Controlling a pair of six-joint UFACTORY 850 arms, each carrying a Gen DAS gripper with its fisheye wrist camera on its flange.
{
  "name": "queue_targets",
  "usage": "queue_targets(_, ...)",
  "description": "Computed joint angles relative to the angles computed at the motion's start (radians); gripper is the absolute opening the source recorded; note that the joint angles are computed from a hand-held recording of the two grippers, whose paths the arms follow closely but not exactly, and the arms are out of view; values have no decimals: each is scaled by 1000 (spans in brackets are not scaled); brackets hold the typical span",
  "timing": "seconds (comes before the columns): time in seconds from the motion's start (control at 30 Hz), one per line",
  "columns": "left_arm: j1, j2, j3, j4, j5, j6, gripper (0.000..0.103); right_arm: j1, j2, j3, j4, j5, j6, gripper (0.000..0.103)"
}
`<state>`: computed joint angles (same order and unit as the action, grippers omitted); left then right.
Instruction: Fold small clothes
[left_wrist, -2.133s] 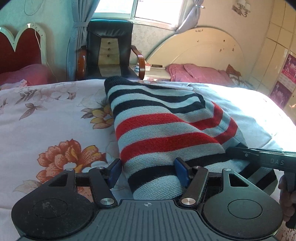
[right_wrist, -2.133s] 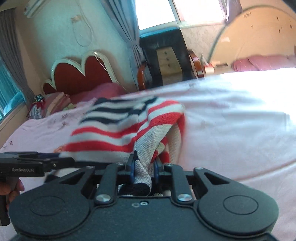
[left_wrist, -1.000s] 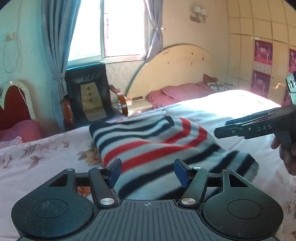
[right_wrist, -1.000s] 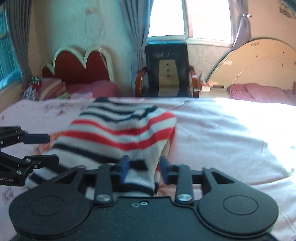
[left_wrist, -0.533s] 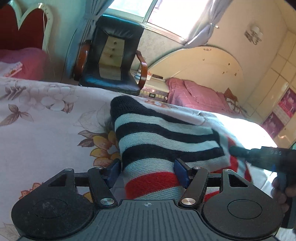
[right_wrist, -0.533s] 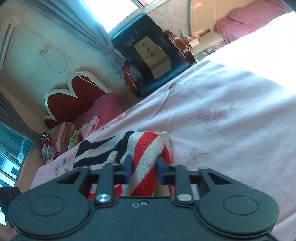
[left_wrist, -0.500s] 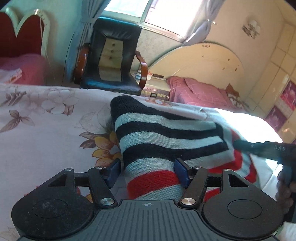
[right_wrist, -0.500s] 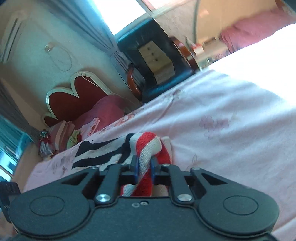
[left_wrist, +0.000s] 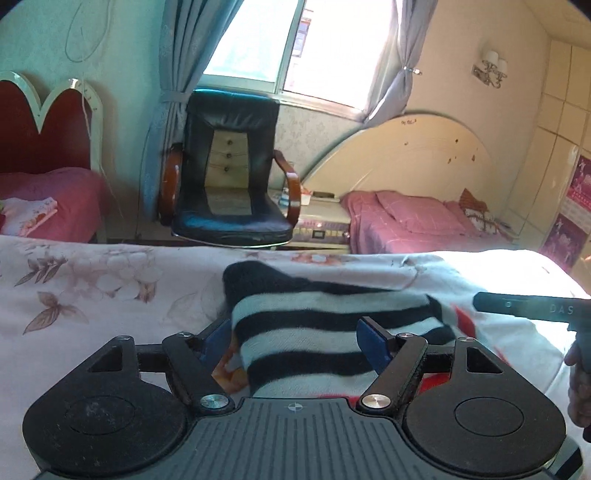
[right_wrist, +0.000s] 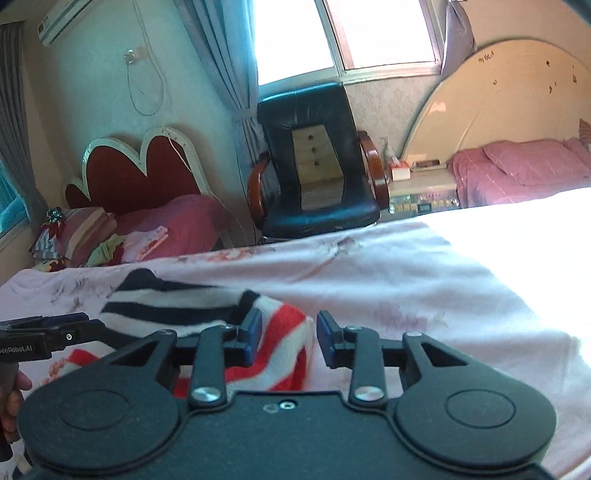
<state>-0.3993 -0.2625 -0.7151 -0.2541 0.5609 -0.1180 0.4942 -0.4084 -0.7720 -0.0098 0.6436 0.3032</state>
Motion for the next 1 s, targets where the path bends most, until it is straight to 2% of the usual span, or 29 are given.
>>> queue_targets(0.07,2,-30,-53,50,-63,15,74,2,-14,-50,-47,-37,16,29)
queue_targets(0.13,8,-64,-96,137,-121,-23,74,25,-40,-104,-5,-102,-69,31)
queue_targets(0.17,6,-78,-110,129,-146,-6,79,30,-62,-137,-11,-141,-87,32)
queue_targets(0.23,9,-94,-116,151,-144,-15,83,45,-112,-196,41,-227,-189,30)
queue_targets(0.27,7,-94,-111,137,-138,5,83,48,-132,-206,53,-236,-228,30)
queue_targets(0.37,-4,-91,-105,91,-128,56,83,34,-144,-192,-2,-188,-144,30)
queue_targets(0.47,-19,-83,-103,10,-133,139,83,43,-141,-172,46,-149,-164,31)
queue_targets(0.53,-32,-59,-94,-64,-146,204,83,55,-124,-165,99,-166,-200,32)
queue_targets(0.6,-48,-20,-65,-77,-132,197,83,68,-84,-139,143,-168,-239,33)
queue_targets(0.67,-62,17,-31,-53,-110,157,83,73,-36,-96,82,-142,-191,32)
queue_targets(0.8,-116,27,-8,-191,-103,264,83,93,-1,-61,16,-173,-156,31)
queue_targets(0.87,-145,16,-5,-307,-88,396,83,114,-10,-62,81,-202,-235,31)
queue_targets(0.9,-156,17,2,-332,-71,427,83,122,-19,-62,134,-207,-290,31)
queue_targets(1.0,-168,31,16,-373,-61,479,83,127,-19,-56,186,-204,-313,31)
